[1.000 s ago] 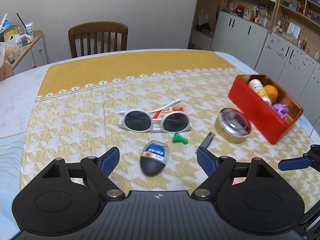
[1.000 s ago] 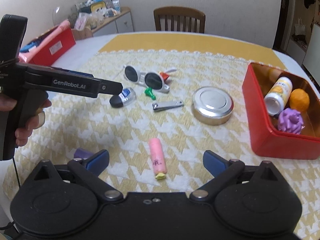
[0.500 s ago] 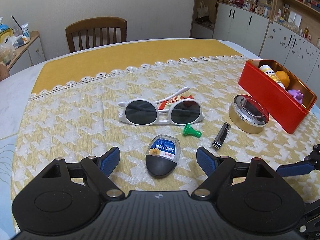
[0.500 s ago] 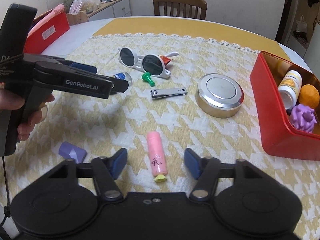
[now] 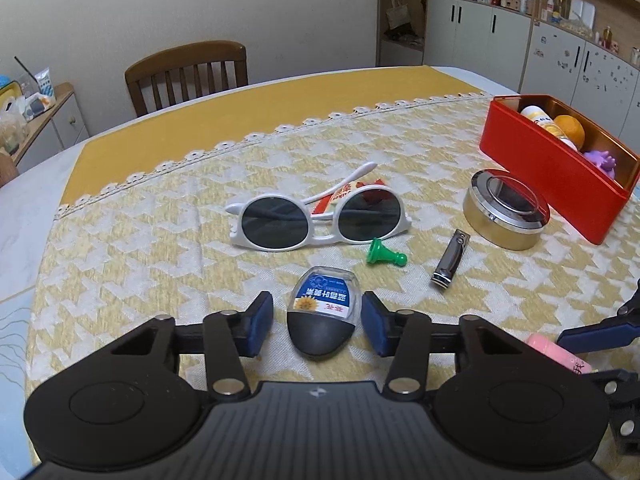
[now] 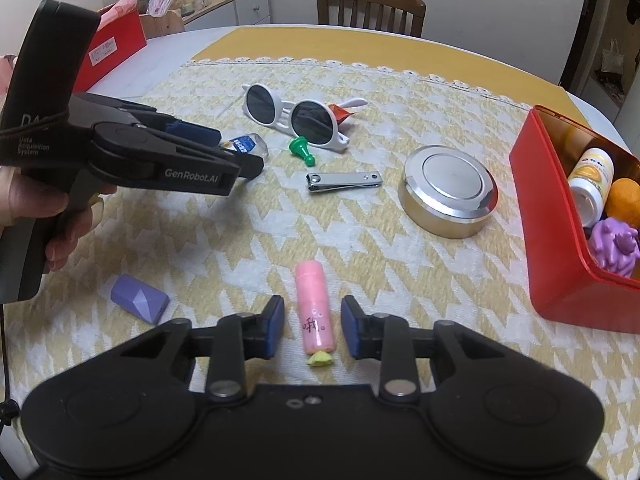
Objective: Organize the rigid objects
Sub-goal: 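Grasp the pink tube with the right gripper while the left gripper grasps the blue-label bottle, then carry the pink tube and blue-label bottle over the red tin with both grippers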
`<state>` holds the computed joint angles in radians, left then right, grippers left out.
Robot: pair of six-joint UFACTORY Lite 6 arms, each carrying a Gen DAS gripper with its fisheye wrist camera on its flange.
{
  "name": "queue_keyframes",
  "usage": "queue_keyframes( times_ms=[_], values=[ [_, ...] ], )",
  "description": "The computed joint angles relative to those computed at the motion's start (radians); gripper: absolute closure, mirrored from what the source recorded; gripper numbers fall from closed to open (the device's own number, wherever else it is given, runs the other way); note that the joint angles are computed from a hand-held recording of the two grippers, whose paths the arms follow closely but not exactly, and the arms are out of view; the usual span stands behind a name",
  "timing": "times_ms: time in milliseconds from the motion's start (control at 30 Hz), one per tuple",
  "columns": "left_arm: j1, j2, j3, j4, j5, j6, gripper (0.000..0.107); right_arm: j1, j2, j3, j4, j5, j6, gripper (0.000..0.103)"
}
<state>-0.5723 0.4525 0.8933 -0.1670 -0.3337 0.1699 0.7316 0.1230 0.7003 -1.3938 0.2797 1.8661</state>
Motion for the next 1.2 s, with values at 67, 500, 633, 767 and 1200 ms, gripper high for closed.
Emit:
queue_keyframes(
  times_ms=[67, 500, 633, 767, 1200],
  values=[
    [-0.007, -0.001, -0.002, -0.014, -0.003, 0.015, 0.065, 0.0, -0.001, -0.003, -0.007, 0.003, 0.005, 0.078],
    [-0.041, -0.003, 0.021, -0.257, 0.019, 0.211, 0.068, 0.038, 0.008, 0.026, 0.117, 0.06, -0.131, 0.088],
    [-0.043, -0.03, 0.008, -0.305, 0.029, 0.236, 0.068, 0.023, -0.038, 0.002, 0.129, 0.042, -0.112, 0.088],
    [-0.054, -0.056, 0.004, -0.441, 0.045, 0.34, 0.068, -0.011, -0.098, -0.035, 0.159, 0.005, -0.112, 0.088],
    [-0.119, -0.2, -0.023, -0.834, 0.106, 0.639, 0.068, -0.107, -0.337, -0.13, 0.489, -0.009, -0.476, 0.088]
  ],
)
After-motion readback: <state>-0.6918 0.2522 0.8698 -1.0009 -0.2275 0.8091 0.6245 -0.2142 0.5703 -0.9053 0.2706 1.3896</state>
